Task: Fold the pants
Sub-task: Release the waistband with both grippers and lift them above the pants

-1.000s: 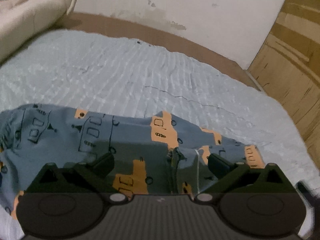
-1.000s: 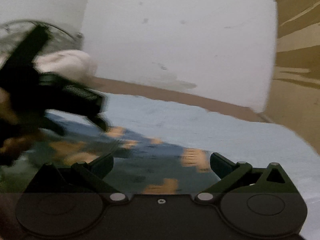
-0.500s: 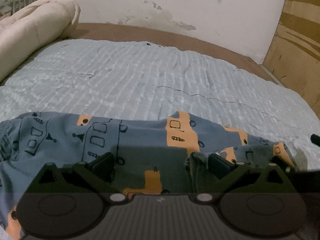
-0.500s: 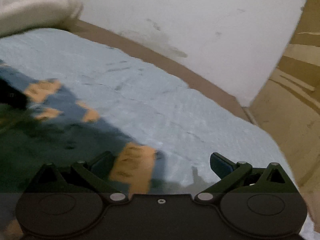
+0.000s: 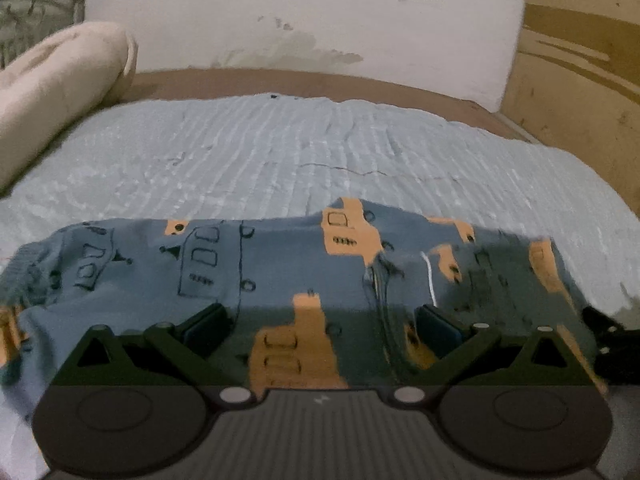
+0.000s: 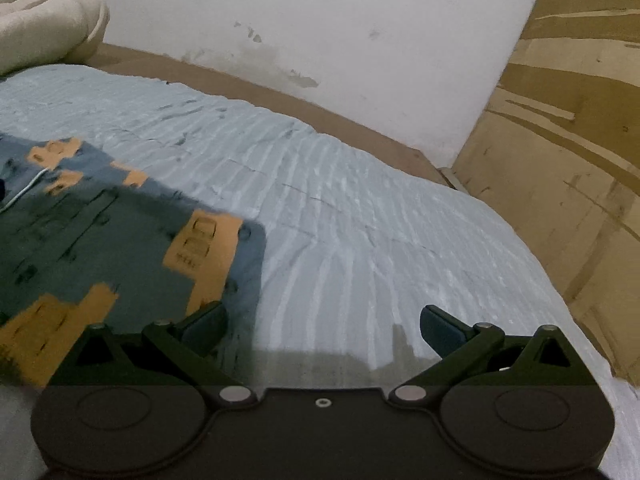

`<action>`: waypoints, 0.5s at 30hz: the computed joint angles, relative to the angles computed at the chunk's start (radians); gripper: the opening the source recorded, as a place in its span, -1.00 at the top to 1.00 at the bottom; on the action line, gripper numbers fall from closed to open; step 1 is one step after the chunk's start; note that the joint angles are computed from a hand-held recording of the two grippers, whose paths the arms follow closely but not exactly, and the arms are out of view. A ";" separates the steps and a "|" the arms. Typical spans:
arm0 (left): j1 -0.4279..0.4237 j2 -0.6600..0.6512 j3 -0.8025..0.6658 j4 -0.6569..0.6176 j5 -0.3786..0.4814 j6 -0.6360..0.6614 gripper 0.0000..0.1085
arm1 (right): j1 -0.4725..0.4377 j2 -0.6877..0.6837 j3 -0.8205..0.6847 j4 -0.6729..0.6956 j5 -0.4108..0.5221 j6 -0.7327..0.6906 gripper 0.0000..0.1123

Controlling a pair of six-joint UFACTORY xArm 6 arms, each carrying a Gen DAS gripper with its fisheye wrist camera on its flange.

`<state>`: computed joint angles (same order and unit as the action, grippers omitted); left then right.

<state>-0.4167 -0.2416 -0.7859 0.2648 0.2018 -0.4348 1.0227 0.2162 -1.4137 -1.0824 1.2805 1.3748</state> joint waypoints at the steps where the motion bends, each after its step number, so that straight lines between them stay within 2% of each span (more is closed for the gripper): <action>1: -0.001 -0.015 0.016 0.025 -0.004 -0.014 -0.88 | 0.020 -0.012 0.016 0.001 0.022 0.030 -0.82; 8: 0.006 -0.102 0.111 0.125 -0.040 -0.062 -0.88 | 0.117 -0.018 0.045 -0.024 0.154 0.116 -0.82; 12: 0.006 -0.115 0.119 0.073 -0.036 -0.020 -0.88 | 0.126 -0.004 0.027 -0.024 0.180 0.124 -0.82; 15: 0.006 -0.140 0.127 -0.011 -0.032 0.040 -0.89 | 0.141 0.004 0.011 -0.060 0.194 0.141 -0.82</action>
<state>-0.4110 -0.3813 -0.6589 0.2533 0.1702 -0.3948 1.1639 0.2201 -1.4026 -1.1428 1.4750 1.5154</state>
